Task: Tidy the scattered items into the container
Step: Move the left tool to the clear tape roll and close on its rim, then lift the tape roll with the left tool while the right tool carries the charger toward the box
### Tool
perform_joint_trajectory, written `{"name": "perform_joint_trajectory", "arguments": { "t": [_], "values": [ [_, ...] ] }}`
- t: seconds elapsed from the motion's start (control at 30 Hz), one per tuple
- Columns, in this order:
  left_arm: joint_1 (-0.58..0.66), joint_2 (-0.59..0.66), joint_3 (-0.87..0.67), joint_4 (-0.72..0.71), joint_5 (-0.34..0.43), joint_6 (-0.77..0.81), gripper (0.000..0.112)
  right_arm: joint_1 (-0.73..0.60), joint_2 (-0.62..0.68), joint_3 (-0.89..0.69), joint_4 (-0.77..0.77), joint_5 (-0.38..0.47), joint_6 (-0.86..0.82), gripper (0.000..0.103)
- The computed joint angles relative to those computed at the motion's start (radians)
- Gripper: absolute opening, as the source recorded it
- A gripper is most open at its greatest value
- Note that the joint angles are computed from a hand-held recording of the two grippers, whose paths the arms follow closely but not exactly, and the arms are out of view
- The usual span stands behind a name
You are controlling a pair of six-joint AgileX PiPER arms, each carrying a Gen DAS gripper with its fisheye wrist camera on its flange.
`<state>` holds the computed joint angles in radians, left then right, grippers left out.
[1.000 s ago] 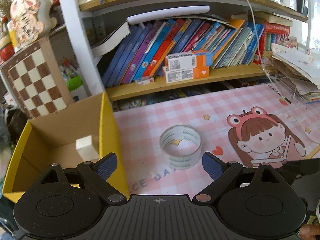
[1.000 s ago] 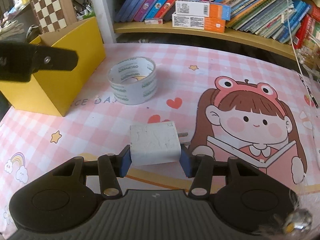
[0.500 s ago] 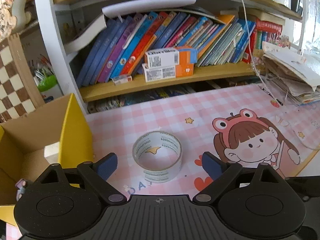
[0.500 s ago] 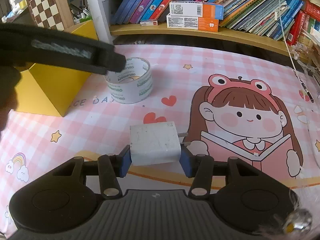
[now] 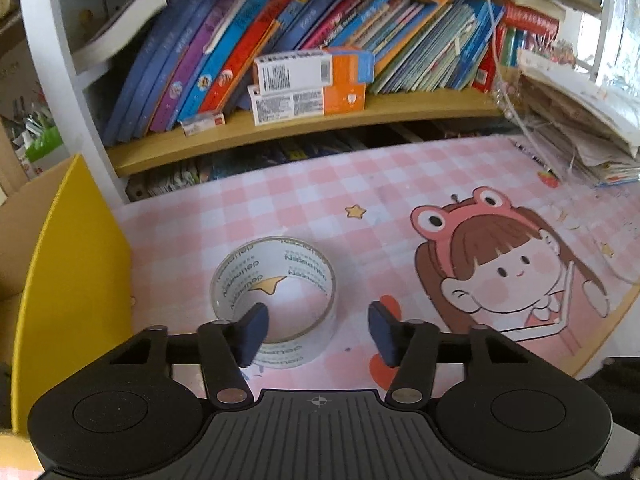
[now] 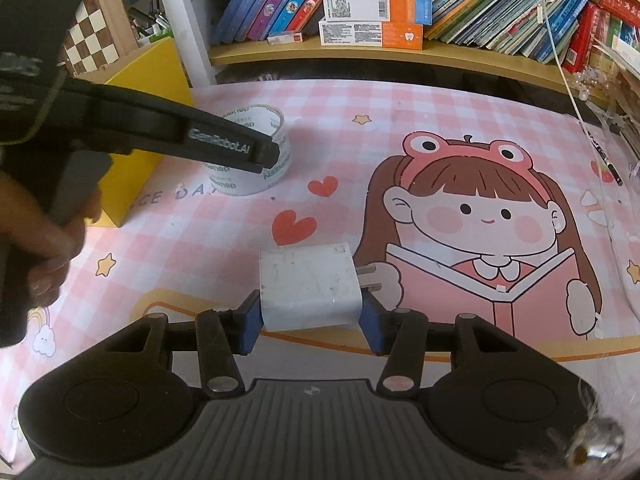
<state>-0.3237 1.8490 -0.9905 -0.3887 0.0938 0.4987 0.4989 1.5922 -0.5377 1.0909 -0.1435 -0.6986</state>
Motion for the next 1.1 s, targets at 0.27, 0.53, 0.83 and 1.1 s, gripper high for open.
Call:
{"name": "perform_joint_trajectory", "arguments": {
  "t": [0.27, 0.53, 0.83, 1.1],
  "values": [
    [-0.013, 0.067, -0.054, 0.196, -0.006, -0.118, 0.043, -0.002, -0.004, 0.000, 0.077, 0.005, -0.077, 0.048],
    [-0.010, 0.115, -0.088, 0.131, 0.016, -0.036, 0.033, 0.000, -0.018, 0.008, 0.131, 0.008, -0.131, 0.048],
    [-0.008, 0.135, -0.105, 0.078, 0.041, 0.026, 0.009, 0.011, -0.035, 0.016, 0.242, -0.006, -0.232, 0.048],
    [0.007, 0.106, -0.071, -0.193, 0.069, 0.309, 0.007, 0.030, -0.051, 0.029, 0.249, -0.016, -0.225, 0.048]
  ]
}}
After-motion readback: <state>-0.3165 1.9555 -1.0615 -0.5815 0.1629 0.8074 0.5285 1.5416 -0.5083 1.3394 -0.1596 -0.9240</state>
